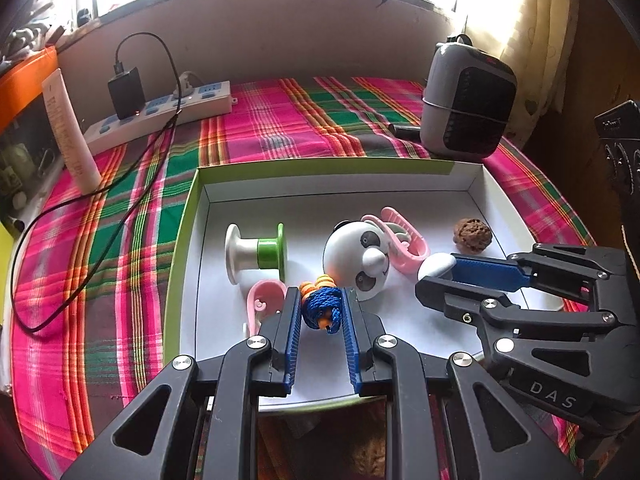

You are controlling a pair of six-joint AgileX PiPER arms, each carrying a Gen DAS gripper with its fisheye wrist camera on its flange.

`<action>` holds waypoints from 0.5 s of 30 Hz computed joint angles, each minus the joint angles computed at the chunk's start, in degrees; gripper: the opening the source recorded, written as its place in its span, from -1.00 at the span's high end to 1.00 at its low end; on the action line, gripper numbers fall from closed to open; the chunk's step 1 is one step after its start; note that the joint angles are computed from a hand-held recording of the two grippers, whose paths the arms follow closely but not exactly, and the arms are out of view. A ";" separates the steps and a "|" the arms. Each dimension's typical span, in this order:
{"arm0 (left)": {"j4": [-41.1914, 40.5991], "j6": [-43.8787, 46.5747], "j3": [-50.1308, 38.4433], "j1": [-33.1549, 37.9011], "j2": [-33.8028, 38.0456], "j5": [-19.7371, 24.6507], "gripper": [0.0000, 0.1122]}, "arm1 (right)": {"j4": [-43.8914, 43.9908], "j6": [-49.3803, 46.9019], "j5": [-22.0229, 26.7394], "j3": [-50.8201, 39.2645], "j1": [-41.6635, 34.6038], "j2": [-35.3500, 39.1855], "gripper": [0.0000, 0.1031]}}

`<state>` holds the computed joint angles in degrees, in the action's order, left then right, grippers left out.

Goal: Organize objects
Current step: 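Lower the rope knot into the tray with the left tool while the right tool lowers the mushroom piece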

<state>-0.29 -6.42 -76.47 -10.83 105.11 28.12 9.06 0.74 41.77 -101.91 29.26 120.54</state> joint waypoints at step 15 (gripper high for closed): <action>-0.36 0.03 -3.24 0.80 2.60 0.54 0.67 | -4.40 3.13 0.36 -3.68 0.53 2.58 0.48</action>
<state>-0.65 -6.38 -79.71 -10.03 107.72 28.66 4.66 3.87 42.12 -105.59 29.79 123.12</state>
